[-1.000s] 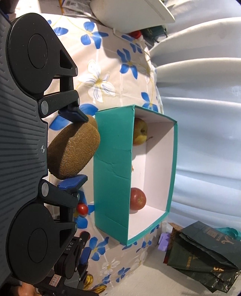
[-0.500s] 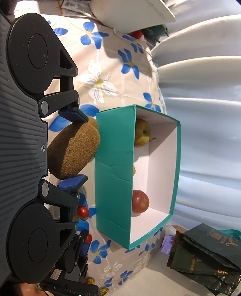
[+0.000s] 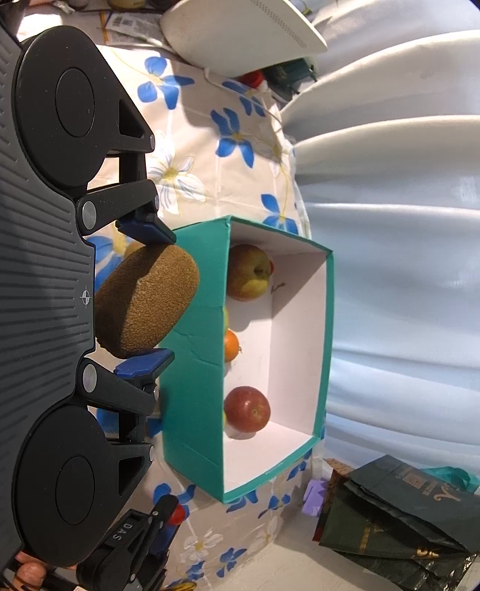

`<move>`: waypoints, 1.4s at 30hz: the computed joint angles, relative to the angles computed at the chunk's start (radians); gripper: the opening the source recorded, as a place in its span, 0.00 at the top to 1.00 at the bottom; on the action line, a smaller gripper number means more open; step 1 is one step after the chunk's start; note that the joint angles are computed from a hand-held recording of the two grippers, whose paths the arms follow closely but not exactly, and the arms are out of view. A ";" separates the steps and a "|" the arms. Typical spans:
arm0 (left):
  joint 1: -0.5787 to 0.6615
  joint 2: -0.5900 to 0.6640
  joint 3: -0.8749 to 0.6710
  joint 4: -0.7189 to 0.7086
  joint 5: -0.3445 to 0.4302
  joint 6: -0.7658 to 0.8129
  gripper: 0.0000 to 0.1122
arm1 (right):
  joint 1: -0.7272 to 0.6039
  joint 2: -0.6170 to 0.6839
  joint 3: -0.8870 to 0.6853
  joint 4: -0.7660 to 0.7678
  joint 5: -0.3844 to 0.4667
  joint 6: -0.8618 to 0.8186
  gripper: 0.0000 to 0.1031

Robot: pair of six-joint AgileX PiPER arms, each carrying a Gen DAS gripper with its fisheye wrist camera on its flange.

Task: Organize fruits
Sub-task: 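Carry the kiwi into the teal box and open the left gripper while the right holds the tomato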

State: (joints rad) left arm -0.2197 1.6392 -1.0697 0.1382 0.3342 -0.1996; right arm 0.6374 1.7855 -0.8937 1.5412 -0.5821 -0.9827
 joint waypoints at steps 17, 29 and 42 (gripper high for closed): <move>-0.088 0.163 -0.282 0.514 0.075 -0.533 0.41 | 0.049 -0.105 0.034 -0.069 -0.124 0.063 0.74; -0.075 0.295 -0.351 0.492 0.023 -0.489 0.41 | 0.046 -0.094 0.044 -0.110 -0.146 0.118 0.74; -0.056 0.404 -0.452 0.383 0.033 -0.373 0.41 | 0.028 -0.072 0.021 -0.118 -0.144 0.122 0.74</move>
